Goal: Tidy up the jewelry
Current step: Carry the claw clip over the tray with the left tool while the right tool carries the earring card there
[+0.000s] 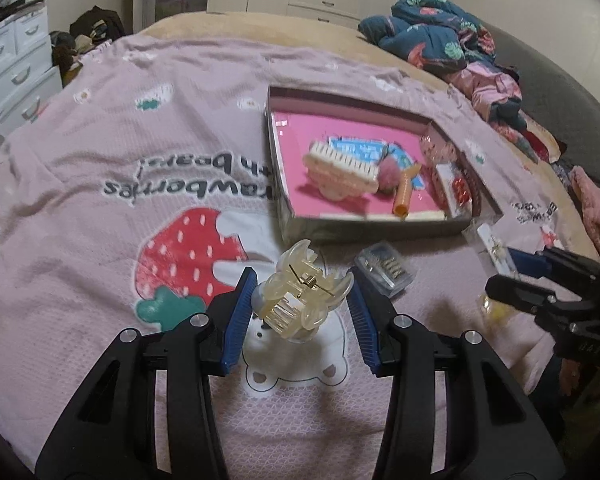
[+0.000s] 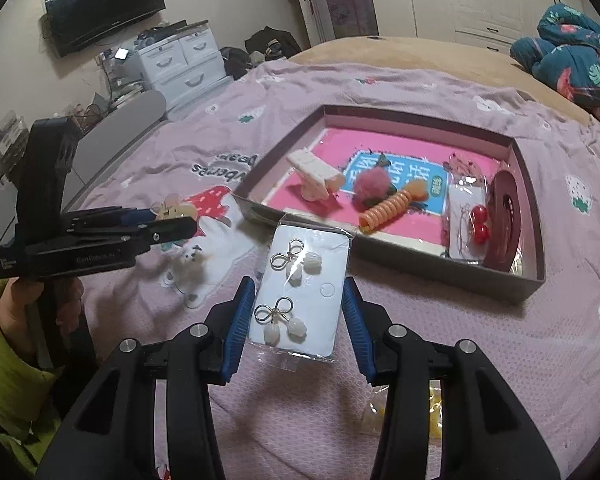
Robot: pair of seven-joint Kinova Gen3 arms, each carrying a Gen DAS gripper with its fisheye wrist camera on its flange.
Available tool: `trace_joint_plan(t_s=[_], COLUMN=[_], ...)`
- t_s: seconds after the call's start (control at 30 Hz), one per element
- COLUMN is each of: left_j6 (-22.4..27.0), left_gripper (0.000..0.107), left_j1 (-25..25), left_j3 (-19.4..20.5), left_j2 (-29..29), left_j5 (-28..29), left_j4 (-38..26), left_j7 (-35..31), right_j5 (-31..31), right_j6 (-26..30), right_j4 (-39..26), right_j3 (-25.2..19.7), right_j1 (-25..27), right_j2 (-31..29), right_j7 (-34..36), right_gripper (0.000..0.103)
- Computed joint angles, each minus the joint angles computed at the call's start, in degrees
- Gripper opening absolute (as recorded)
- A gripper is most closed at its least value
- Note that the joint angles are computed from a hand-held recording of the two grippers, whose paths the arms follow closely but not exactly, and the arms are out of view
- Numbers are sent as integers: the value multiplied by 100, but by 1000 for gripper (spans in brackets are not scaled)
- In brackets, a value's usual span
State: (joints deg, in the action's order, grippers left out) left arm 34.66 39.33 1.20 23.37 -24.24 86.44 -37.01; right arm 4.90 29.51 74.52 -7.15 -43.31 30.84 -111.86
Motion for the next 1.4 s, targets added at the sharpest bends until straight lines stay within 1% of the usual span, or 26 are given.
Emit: trace_joint_plan(t_s=[0.17,0.37,0.6,1.03,1.23,1.4], left_j6=[45,143,217,397,528,715], left_gripper=[37,37,37,37,37,37], left_j1=[47,33,65,124,136,120], left_j3=[-32,13,46,58,50,40], left_j2=[-63,17,207,640,872,1160], left_j5=[-127,-190,-101,262,442,609], left_j4=[-135,-450,-879,-1709,-2120,-2581], left_j7=[28,-102,-403,-1018,-1296,-1524], right_j5=[126,335,653,1368,1591,1599], right_j6=[-88,-251,-442,-678,-622,-553], right_j4=[54,178,440,898,901,737], right_j3=[130,315,543,908,880,788], right_j1=[-88,-115,-151,-191,-100,55], right_j2=[-105,-276,-496,-847,-873,-770], right_j7=[-129,-393,-829,-1746,-1935,-1856], right_gripper=[43,43,43,43,43,43])
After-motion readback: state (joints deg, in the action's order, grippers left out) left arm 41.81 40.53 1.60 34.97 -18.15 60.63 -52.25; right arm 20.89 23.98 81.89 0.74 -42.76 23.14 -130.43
